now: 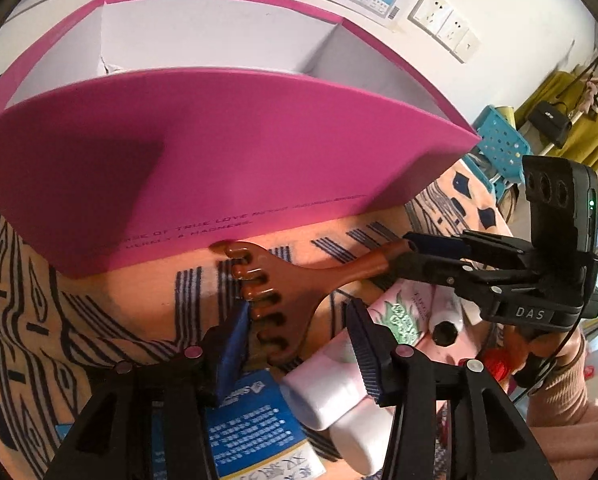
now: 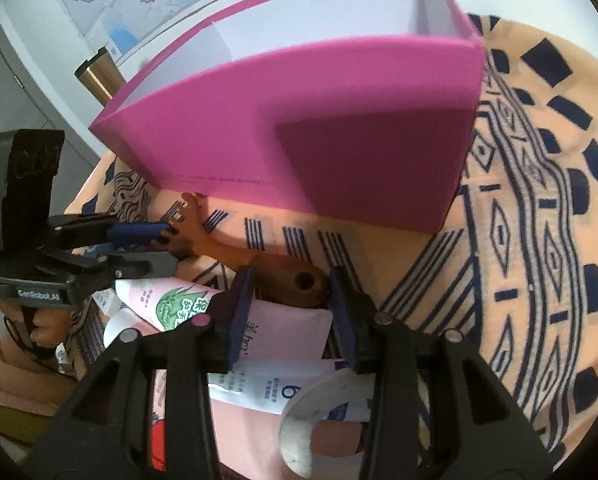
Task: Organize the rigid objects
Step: 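Lift the wooden comb massager with the left tool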
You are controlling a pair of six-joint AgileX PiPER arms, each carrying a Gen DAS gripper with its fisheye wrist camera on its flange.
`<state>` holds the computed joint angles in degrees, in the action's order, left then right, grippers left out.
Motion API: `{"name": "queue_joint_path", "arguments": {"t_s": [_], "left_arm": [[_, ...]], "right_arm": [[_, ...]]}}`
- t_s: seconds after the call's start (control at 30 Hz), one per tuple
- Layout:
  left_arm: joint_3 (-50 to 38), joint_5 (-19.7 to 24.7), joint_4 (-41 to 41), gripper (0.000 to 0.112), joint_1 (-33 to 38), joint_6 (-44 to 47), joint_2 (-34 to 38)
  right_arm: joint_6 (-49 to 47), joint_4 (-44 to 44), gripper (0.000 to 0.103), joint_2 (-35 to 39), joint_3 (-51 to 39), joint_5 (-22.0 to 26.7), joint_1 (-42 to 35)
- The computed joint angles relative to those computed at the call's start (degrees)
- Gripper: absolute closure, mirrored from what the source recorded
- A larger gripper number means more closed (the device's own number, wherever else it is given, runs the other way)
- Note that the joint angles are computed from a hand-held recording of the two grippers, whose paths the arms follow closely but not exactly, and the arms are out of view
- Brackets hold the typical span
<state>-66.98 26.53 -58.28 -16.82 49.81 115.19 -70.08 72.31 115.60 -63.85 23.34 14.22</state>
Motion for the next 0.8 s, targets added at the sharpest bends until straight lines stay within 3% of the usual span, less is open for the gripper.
{"name": "queue_joint_path", "arguments": {"t_s": [0.33,0.8], "left_arm": [[2.9,-0.4,-5.6,0.063,0.4,4.9,-3.8],[8.8,-2.4,-11.8,0.063,0.1,12.1,-14.3]], "right_arm": [[-7.5,8.8,0.06,-4.8,3.9,-1.5,0.2],[-13.9,14.4,0.06,-14.9,8.9,-2.4,0.3]]}}
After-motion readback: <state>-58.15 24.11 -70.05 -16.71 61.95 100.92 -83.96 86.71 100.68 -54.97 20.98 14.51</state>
